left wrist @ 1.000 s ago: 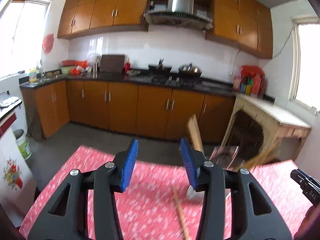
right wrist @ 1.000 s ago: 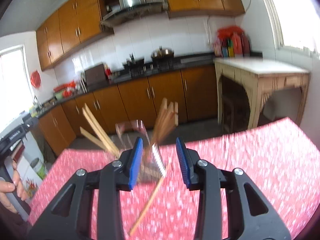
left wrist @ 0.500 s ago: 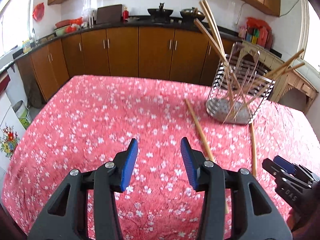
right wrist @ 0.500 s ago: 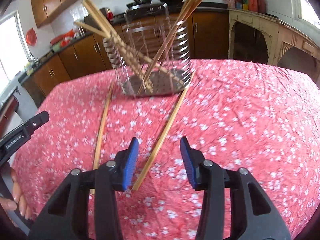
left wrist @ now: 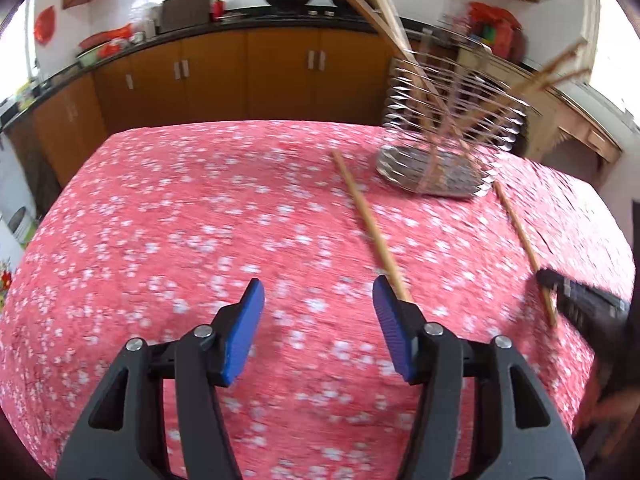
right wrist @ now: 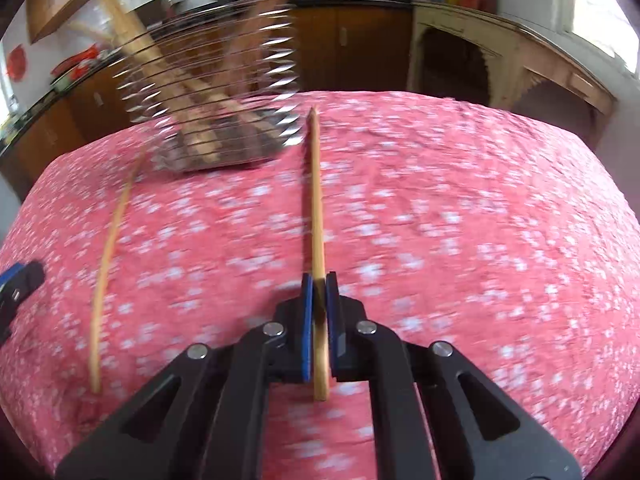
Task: Organize utensils
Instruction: 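Move both open tools down toward the last chopstick on the tablecloth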
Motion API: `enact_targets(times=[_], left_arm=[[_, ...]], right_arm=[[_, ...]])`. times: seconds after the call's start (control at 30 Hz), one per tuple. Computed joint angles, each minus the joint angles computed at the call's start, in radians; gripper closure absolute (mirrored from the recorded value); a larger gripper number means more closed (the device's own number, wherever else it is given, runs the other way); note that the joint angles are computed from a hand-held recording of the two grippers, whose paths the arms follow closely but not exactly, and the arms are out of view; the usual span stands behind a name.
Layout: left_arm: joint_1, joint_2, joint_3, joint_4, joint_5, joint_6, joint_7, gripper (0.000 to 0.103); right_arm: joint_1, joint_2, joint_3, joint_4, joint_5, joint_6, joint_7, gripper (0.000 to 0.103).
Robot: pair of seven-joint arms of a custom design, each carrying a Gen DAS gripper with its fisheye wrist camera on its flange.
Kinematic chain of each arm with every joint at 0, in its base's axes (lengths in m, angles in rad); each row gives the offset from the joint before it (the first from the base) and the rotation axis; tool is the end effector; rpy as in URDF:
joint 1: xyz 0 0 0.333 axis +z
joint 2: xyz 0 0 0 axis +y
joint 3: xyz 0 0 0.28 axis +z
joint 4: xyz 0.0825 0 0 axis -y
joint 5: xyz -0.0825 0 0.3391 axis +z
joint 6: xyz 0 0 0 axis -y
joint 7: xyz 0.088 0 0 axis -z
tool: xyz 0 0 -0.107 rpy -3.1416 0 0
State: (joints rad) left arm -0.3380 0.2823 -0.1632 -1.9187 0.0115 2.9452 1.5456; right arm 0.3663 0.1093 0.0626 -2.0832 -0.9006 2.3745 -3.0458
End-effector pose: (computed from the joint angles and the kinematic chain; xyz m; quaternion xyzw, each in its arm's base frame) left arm 0.5444 -0.2897 0.4288 -0.4899 0.7914 -0.3250 0.1676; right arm 0.4990 0.2182 0.3860 -0.4290 0.8382 -0.2936 0.1646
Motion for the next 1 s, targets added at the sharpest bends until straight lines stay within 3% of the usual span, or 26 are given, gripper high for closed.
enact_targets(times=[0.13,0.27,0.33,0.37,0.4,0.43,0.47,0.67,0.9,0.97,1.0], left_arm=[[-0.001,0.011,-0.037,0.008,-0.032,-0.026,0.048,0.045],[-0.064,0.043,0.006,0.046,0.034,-0.062,-0.012,0.046],[-0.094,0.059,0.034,0.066,0.083,-0.081,-0.061,0.057],[-0.103,0.072,0.044,0.083,0.104,-0.100,-0.079,0.071],[-0.142,0.075,0.089,0.085,0.177,-0.090,-0.141,0.081],[-0.149,0.078,0.098,0.091,0.205,-0.097,-0.160,0.086],[-0.145,0.082,0.098,0.098,0.219,-0.102,-0.172,0.093],[-0.077,0.156,0.091,0.222,0.218,-0.163,-0.176,0.095],[0.041,0.201,0.004,0.280,0.078,-0.168,0.041,0.095],[0.074,0.180,-0.021,0.243,0.018,-0.150,0.097,0.095],[0.080,0.161,-0.022,0.209,0.004,-0.132,0.118,0.092]], right_arm=[[-0.044,-0.089,-0.021,-0.117,-0.028,0.035,0.078,0.095],[-0.078,-0.129,-0.008,-0.174,-0.052,0.089,0.076,0.095],[-0.086,-0.131,0.000,-0.180,-0.062,0.092,0.071,0.095],[-0.089,-0.137,0.003,-0.189,-0.069,0.101,0.073,0.095],[-0.094,-0.152,0.002,-0.204,-0.072,0.116,0.067,0.095],[-0.099,-0.153,0.004,-0.207,-0.075,0.126,0.062,0.095],[-0.102,-0.146,0.007,-0.202,-0.078,0.135,0.058,0.095],[-0.112,-0.121,0.001,-0.177,-0.094,0.185,0.028,0.095],[-0.125,-0.117,-0.010,-0.176,-0.091,0.203,0.022,0.095],[-0.124,-0.140,-0.007,-0.204,-0.096,0.213,0.042,0.086],[-0.123,-0.158,-0.001,-0.222,-0.104,0.207,0.058,0.075]])
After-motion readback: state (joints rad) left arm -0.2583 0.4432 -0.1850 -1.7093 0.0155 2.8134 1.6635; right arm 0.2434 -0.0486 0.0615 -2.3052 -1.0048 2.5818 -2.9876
